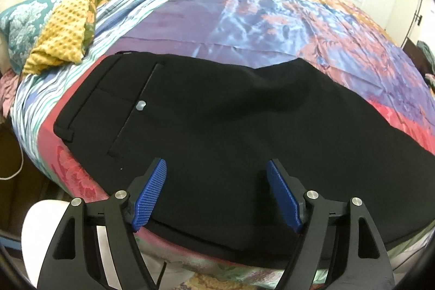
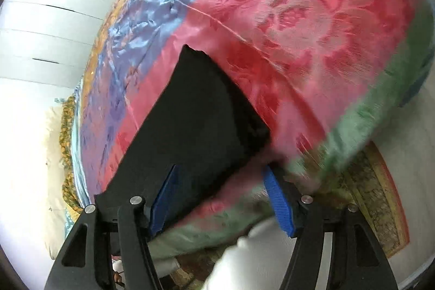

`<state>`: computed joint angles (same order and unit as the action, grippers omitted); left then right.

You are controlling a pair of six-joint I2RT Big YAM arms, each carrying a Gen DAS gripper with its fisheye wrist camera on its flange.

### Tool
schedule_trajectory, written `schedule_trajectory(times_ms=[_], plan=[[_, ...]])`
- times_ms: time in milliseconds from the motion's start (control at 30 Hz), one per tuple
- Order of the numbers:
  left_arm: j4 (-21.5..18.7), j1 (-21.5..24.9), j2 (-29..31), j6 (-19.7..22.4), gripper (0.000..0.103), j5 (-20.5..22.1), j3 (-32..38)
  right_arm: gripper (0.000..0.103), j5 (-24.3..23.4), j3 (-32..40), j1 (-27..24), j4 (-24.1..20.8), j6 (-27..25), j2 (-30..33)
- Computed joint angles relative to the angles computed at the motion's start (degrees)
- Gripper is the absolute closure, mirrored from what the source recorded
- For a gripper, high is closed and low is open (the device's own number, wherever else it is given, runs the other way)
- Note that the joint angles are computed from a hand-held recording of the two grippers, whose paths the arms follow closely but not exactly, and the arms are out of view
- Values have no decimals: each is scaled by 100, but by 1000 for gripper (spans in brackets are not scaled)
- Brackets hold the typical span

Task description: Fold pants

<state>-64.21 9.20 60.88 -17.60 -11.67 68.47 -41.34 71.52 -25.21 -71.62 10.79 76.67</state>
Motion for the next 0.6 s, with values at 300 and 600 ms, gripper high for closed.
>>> schedule_trajectory(times_ms=[300, 600], plan=[[-41, 226, -59, -165, 25, 135, -84, 37, 129, -39, -30, 327, -118, 112], [-7, 129, -76, -45, 24, 107, -84, 85, 185, 136, 122, 175, -631, 255]])
